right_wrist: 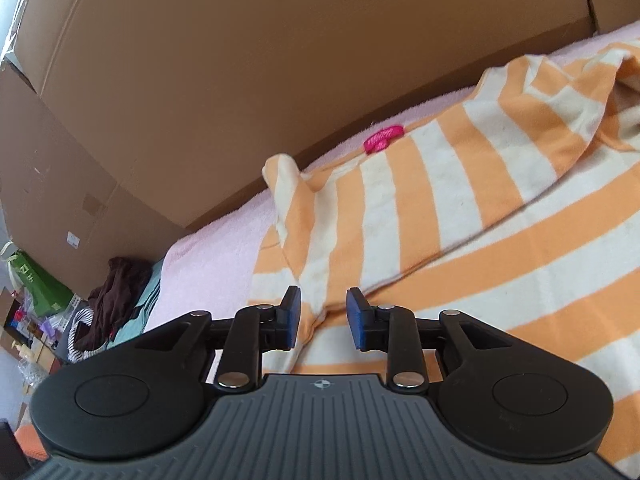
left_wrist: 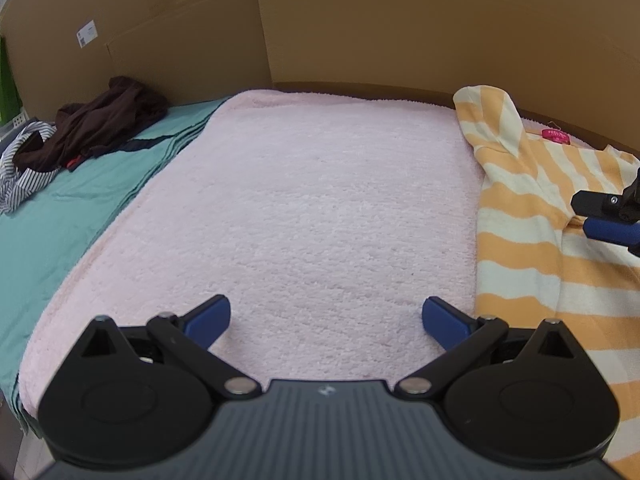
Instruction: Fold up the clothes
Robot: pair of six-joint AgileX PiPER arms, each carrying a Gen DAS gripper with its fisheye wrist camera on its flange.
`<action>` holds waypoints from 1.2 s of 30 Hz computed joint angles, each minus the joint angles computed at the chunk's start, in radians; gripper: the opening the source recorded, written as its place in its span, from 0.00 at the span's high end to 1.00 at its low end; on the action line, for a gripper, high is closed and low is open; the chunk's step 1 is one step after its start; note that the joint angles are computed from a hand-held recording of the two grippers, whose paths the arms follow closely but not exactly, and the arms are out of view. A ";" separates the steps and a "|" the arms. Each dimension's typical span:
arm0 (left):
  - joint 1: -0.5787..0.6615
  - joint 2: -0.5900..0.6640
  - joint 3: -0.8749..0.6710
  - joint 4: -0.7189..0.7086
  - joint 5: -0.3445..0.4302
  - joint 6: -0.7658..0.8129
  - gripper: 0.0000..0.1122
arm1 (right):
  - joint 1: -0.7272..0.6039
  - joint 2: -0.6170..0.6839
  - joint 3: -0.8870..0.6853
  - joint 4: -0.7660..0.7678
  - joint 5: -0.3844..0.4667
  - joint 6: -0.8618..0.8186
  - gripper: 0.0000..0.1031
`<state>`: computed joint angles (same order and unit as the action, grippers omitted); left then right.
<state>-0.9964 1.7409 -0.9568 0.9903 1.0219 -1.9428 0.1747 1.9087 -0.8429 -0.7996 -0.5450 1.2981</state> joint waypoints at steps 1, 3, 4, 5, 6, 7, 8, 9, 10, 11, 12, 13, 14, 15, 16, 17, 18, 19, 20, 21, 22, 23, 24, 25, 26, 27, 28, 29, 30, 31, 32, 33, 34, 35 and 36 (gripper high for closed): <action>0.000 0.001 -0.001 0.000 0.001 0.000 0.09 | 0.004 0.001 -0.006 -0.038 0.000 0.039 0.69; -0.001 0.002 -0.002 0.000 0.002 -0.001 0.09 | 0.026 0.003 -0.019 -0.047 0.029 0.072 0.66; -0.002 0.002 0.000 0.000 0.001 -0.002 0.09 | 0.038 0.006 -0.022 -0.013 0.037 0.063 0.65; -0.001 0.001 0.002 0.001 0.000 -0.003 0.09 | 0.050 0.010 -0.025 0.021 0.044 0.052 0.65; -0.001 0.000 0.003 0.001 -0.002 -0.004 0.09 | 0.058 0.016 -0.034 0.052 0.050 0.038 0.65; -0.001 -0.001 0.004 0.002 -0.003 -0.005 0.09 | 0.066 0.023 -0.043 0.083 0.056 0.024 0.64; 0.000 -0.001 0.004 0.002 -0.004 -0.007 0.09 | 0.074 0.030 -0.052 0.114 0.061 0.009 0.64; -0.001 -0.001 0.004 0.002 -0.004 -0.008 0.09 | 0.081 0.037 -0.061 0.145 0.067 -0.005 0.64; -0.002 -0.001 0.004 0.003 -0.004 -0.009 0.09 | 0.089 0.045 -0.070 0.178 0.071 -0.022 0.65; -0.003 -0.001 0.005 0.003 -0.004 -0.010 0.09 | 0.093 0.057 -0.079 0.215 0.065 -0.051 0.65; -0.005 -0.002 0.006 0.003 -0.003 -0.011 0.09 | 0.096 0.068 -0.087 0.251 0.061 -0.078 0.67; -0.006 -0.004 0.008 0.004 -0.004 -0.013 0.09 | 0.100 0.075 -0.095 0.276 0.064 -0.099 0.71; -0.006 -0.007 0.012 0.004 -0.007 -0.016 0.09 | 0.103 0.078 -0.102 0.288 0.071 -0.114 0.74; -0.005 -0.010 0.015 0.005 -0.011 -0.018 0.09 | 0.105 0.080 -0.107 0.290 0.079 -0.126 0.82; -0.004 -0.012 0.018 0.006 -0.013 -0.019 0.09 | 0.101 0.082 -0.106 0.284 0.072 -0.131 0.84; -0.004 -0.014 0.020 0.006 -0.014 -0.020 0.09 | 0.095 0.082 -0.097 0.281 0.051 -0.135 0.86; -0.004 -0.015 0.021 0.007 -0.015 -0.022 0.09 | 0.089 0.081 -0.088 0.280 0.031 -0.140 0.87; -0.003 -0.015 0.021 0.006 -0.017 -0.022 0.09 | 0.086 0.076 -0.075 0.292 0.012 -0.158 0.87; -0.002 -0.015 0.021 0.006 -0.017 -0.023 0.09 | 0.083 0.070 -0.064 0.301 -0.003 -0.173 0.87; -0.003 -0.015 0.020 0.006 -0.017 -0.023 0.09 | 0.080 0.063 -0.053 0.309 -0.017 -0.187 0.87; -0.002 -0.015 0.020 0.007 -0.017 -0.022 0.09 | 0.080 0.054 -0.041 0.321 -0.029 -0.205 0.87; -0.001 -0.015 0.022 0.009 -0.019 -0.022 0.09 | 0.080 0.047 -0.028 0.339 -0.044 -0.228 0.87; 0.000 -0.016 0.024 0.010 -0.020 -0.022 0.09 | 0.080 0.041 -0.017 0.354 -0.060 -0.247 0.87; 0.001 -0.016 0.025 0.011 -0.021 -0.022 0.09 | 0.080 0.036 -0.007 0.368 -0.075 -0.266 0.87; 0.002 -0.017 0.027 0.012 -0.022 -0.024 0.09 | 0.078 0.029 0.003 0.374 -0.084 -0.282 0.87; 0.003 -0.019 0.030 0.014 -0.025 -0.025 0.09 | 0.076 0.022 0.012 0.380 -0.092 -0.298 0.87; 0.003 -0.019 0.030 0.016 -0.025 -0.026 0.09 | 0.074 0.015 0.022 0.387 -0.098 -0.315 0.87; 0.002 -0.019 0.030 0.017 -0.022 -0.026 0.09 | 0.073 0.010 0.031 0.395 -0.107 -0.334 0.87; 0.000 -0.018 0.030 0.018 -0.020 -0.026 0.09 | 0.070 0.007 0.039 0.398 -0.116 -0.350 0.87; -0.002 -0.017 0.029 0.019 -0.017 -0.026 0.09 | 0.066 0.007 0.042 0.393 -0.121 -0.359 0.87; -0.004 -0.016 0.029 0.020 -0.013 -0.025 0.09 | 0.062 0.007 0.045 0.386 -0.127 -0.366 0.87; -0.005 -0.016 0.028 0.022 -0.010 -0.024 0.09 | 0.058 0.012 0.043 0.374 -0.130 -0.363 0.87; -0.007 -0.015 0.027 0.023 -0.006 -0.022 0.09 | 0.054 0.016 0.042 0.367 -0.132 -0.362 0.87; -0.008 -0.014 0.026 0.024 -0.003 -0.021 0.09 | 0.054 0.019 0.042 0.369 -0.129 -0.368 0.87; -0.010 -0.013 0.025 0.025 0.001 -0.020 0.09 | 0.055 0.021 0.043 0.376 -0.126 -0.379 0.87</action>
